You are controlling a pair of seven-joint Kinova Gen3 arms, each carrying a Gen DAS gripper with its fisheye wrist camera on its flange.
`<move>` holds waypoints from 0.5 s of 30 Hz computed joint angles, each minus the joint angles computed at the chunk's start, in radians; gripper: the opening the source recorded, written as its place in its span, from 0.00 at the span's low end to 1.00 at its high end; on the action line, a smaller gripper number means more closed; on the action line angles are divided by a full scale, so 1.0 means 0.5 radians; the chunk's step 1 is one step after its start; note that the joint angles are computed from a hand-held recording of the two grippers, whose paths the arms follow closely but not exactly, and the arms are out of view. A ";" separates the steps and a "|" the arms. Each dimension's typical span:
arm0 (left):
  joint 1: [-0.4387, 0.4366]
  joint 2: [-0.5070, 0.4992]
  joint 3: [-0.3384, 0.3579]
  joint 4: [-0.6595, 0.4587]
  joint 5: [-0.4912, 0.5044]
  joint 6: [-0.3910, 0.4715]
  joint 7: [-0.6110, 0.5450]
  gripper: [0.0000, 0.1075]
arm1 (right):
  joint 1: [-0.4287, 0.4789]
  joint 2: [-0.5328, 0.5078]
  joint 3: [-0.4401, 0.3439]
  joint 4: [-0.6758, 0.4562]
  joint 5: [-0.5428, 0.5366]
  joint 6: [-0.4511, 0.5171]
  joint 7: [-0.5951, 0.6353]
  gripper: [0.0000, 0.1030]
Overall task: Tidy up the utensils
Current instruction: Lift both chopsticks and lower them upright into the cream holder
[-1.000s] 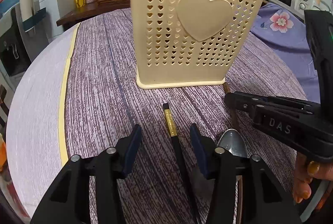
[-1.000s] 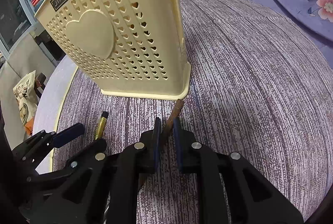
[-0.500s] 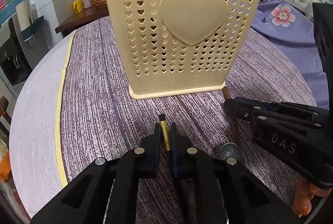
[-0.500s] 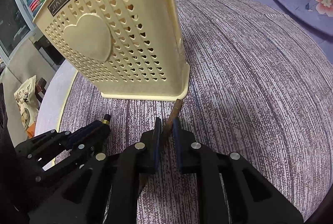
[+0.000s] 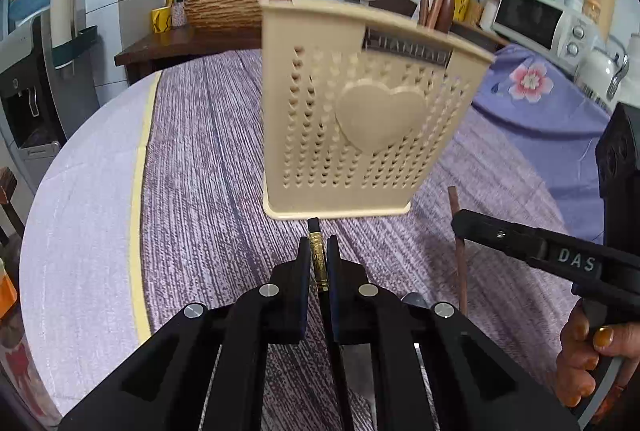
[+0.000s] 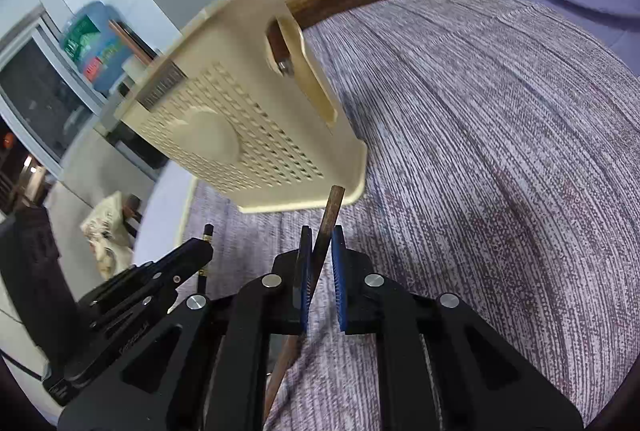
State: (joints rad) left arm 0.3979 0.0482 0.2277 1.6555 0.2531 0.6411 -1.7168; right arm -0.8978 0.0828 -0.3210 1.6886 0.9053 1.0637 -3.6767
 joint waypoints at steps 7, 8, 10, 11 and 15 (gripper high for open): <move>-0.073 -0.180 -0.078 0.064 0.365 -0.020 -0.271 0.07 | 0.011 -0.203 -0.134 0.112 0.276 -0.106 -0.125 0.08; -0.076 -0.206 -0.092 0.069 0.412 -0.015 -0.312 0.07 | 0.017 -0.217 -0.162 0.112 0.305 -0.097 -0.126 0.08; -0.079 -0.242 -0.119 0.068 0.486 0.001 -0.383 0.07 | 0.022 -0.242 -0.214 0.093 0.355 -0.081 -0.098 0.08; -0.079 -0.261 -0.131 0.066 0.519 0.013 -0.415 0.07 | 0.024 -0.251 -0.236 0.082 0.375 -0.078 -0.079 0.08; -0.071 -0.333 -0.183 0.085 0.653 0.039 -0.541 0.07 | -0.005 -0.254 -0.319 0.001 0.415 0.034 0.048 0.08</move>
State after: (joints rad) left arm 0.3625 -0.1183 0.1361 1.6979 0.5796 0.6605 -1.9874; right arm -0.9002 -0.0441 -0.4803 1.6890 1.1128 1.0805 -3.6527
